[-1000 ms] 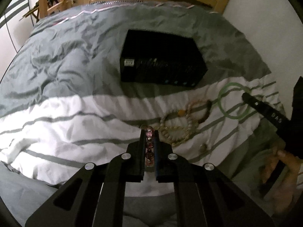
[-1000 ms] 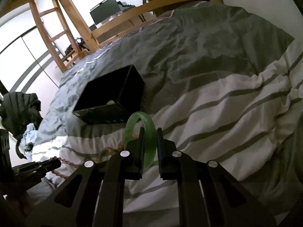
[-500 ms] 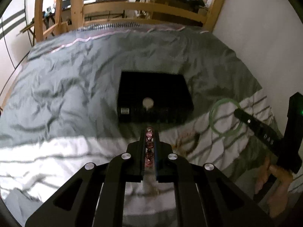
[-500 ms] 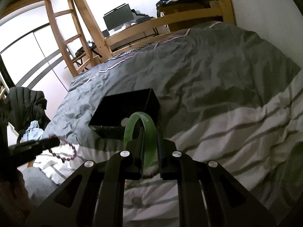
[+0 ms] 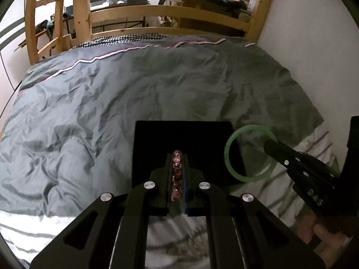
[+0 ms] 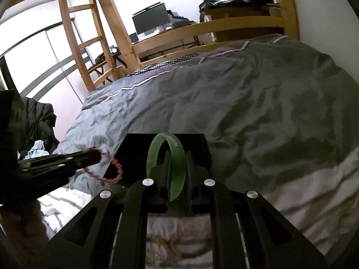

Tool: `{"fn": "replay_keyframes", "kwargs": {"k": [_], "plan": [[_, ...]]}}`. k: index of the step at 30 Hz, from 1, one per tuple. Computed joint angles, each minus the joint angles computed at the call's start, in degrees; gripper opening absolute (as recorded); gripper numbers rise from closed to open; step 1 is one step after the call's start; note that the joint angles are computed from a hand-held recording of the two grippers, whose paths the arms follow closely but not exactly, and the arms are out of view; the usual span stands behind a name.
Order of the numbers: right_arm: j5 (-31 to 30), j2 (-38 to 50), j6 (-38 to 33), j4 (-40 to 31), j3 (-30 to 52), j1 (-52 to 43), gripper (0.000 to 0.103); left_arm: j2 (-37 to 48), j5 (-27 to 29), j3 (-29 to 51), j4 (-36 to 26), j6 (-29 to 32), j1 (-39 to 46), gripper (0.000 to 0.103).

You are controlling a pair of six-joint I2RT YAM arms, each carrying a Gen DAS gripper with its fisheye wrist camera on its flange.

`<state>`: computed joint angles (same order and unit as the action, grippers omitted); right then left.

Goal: Organize jewelry
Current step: 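Carry both items over the black box and open both grippers to drop them, then lower the left gripper onto the cream beaded necklace and close it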

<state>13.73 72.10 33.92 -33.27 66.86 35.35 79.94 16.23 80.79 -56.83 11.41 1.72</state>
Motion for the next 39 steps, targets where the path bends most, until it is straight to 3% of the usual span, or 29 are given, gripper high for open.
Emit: {"fn": "replay_keyframes", "kwargs": {"k": [15, 17, 18, 20, 21, 22, 25, 28, 39], "plan": [[-1.89, 8.65, -2.53, 4.59, -0.1, 0.03, 0.014, 7.84, -2.65, -1.31, 3.91, 1.11, 0.79, 0.006], [-1.94, 8.55, -2.82, 5.19, -0.69, -0.08, 0.018, 8.08, -2.15, -1.07, 3.47, 1.4, 1.05, 0.007], [-2.01, 8.46, -2.62, 5.42, -0.84, -0.1, 0.022, 7.89, -1.44, -1.1, 3.41, 1.41, 1.39, 0.012], [-1.79, 7.01, -1.78, 7.05, -2.5, -0.22, 0.054, 6.94, -0.85, -1.73, 4.08, 1.46, 1.83, 0.035], [-1.69, 5.95, -1.38, 7.99, -3.53, -0.31, 0.062, 6.26, -1.05, -2.37, 4.9, 1.22, 1.88, 0.058], [-1.22, 4.84, -0.86, 9.13, -4.61, -0.21, 0.072, 4.66, -1.28, -3.81, 6.75, 0.76, 2.1, 0.067], [1.29, 1.69, 0.87, 10.71, -7.05, 0.21, 0.089, 2.79, -0.59, -4.87, 7.54, 0.64, 2.37, 0.078], [2.68, -0.48, 1.43, 9.76, -8.03, 0.54, 0.091, 0.02, 0.18, -6.95, 8.1, 0.65, 2.52, 0.088], [7.89, -8.89, 4.02, -0.42, -9.76, 4.37, 0.093, -9.31, 1.86, -12.65, 4.81, 2.24, 4.38, 0.088]]}}
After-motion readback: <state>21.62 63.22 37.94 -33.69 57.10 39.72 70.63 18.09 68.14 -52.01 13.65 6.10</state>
